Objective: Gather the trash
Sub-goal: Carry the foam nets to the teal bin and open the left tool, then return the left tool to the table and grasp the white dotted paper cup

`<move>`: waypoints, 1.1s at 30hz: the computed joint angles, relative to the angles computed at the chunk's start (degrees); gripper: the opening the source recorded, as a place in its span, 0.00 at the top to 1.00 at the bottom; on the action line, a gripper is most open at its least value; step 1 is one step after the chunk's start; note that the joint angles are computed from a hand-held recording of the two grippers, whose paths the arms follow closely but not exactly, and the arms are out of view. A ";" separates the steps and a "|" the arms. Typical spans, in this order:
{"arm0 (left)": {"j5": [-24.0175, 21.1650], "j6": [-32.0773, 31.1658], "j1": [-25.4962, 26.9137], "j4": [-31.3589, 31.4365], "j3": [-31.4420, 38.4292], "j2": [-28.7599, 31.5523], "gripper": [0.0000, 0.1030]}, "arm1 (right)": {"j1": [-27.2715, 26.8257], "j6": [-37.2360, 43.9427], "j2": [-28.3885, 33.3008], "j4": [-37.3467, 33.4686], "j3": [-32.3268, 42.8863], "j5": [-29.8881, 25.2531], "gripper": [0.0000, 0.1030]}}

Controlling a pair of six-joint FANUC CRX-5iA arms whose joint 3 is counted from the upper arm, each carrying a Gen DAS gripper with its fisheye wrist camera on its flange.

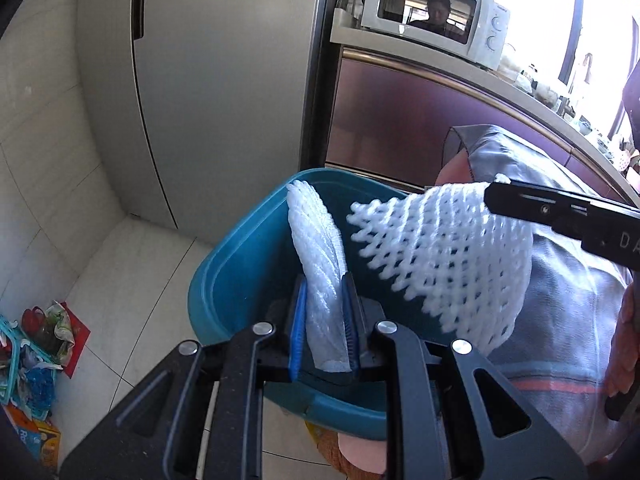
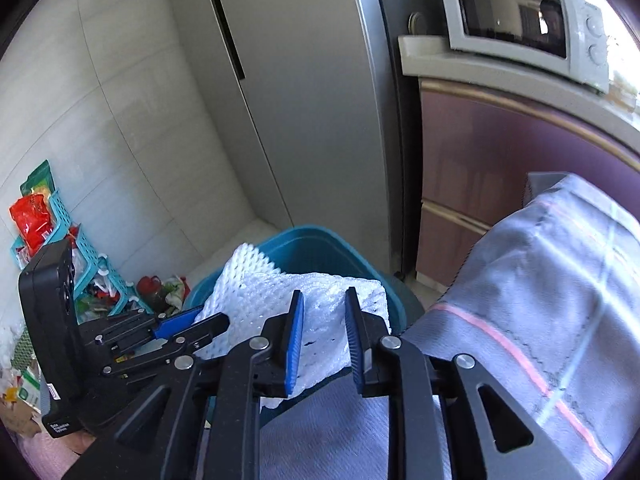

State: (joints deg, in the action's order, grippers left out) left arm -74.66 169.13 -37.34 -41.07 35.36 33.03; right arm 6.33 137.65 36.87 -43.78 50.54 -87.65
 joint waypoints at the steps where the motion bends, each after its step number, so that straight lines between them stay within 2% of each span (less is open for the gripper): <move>1: 0.18 0.05 0.30 0.20 -0.05 0.10 0.81 | 0.30 -0.40 -0.02 0.44 -0.07 0.21 0.77; 2: 0.62 0.26 0.57 0.36 -0.29 0.09 0.80 | 0.53 -0.64 -0.06 0.62 -0.08 0.29 0.76; 3: 0.77 0.49 0.82 0.61 -0.34 0.20 0.74 | 0.96 -0.62 -0.39 1.15 -0.69 0.64 0.72; 4: 0.33 0.83 1.07 0.69 -0.02 0.47 0.67 | 1.52 -0.84 -0.32 2.30 -0.66 0.56 0.62; 5: 0.18 1.67 0.75 0.42 -0.21 0.52 0.65 | 1.92 -1.04 -0.19 3.09 -0.62 0.62 0.60; 10: 0.21 2.57 0.90 0.11 -0.04 0.96 0.61 | 1.98 -2.01 -0.23 3.68 -1.00 0.92 0.55; 15: -0.99 4.23 -1.13 -2.56 0.08 0.41 0.60 | -0.14 -1.37 -0.75 1.41 -1.47 0.51 0.55; 21: -0.96 3.08 -4.85 -7.80 3.19 0.39 0.48 | -5.13 0.49 -1.95 -3.71 -1.36 -1.67 0.55; 24: -0.14 1.03 -7.04 -10.72 6.10 1.30 0.42 | -8.66 2.59 -3.45 -6.94 -2.21 -2.18 0.55; 27: 2.68 -2.10 -8.43 -11.40 8.80 2.32 0.40 | -12.51 4.25 -4.89 -9.80 -3.37 -2.32 0.52; 33: 9.83 -11.75 -9.00 -7.33 17.26 7.47 0.38 | -19.70 4.59 -6.60 -11.60 -5.26 0.38 0.52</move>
State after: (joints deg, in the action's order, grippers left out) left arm -64.84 157.38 -46.35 -48.40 52.62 40.50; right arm -13.37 142.24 30.28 -55.38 45.28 -87.26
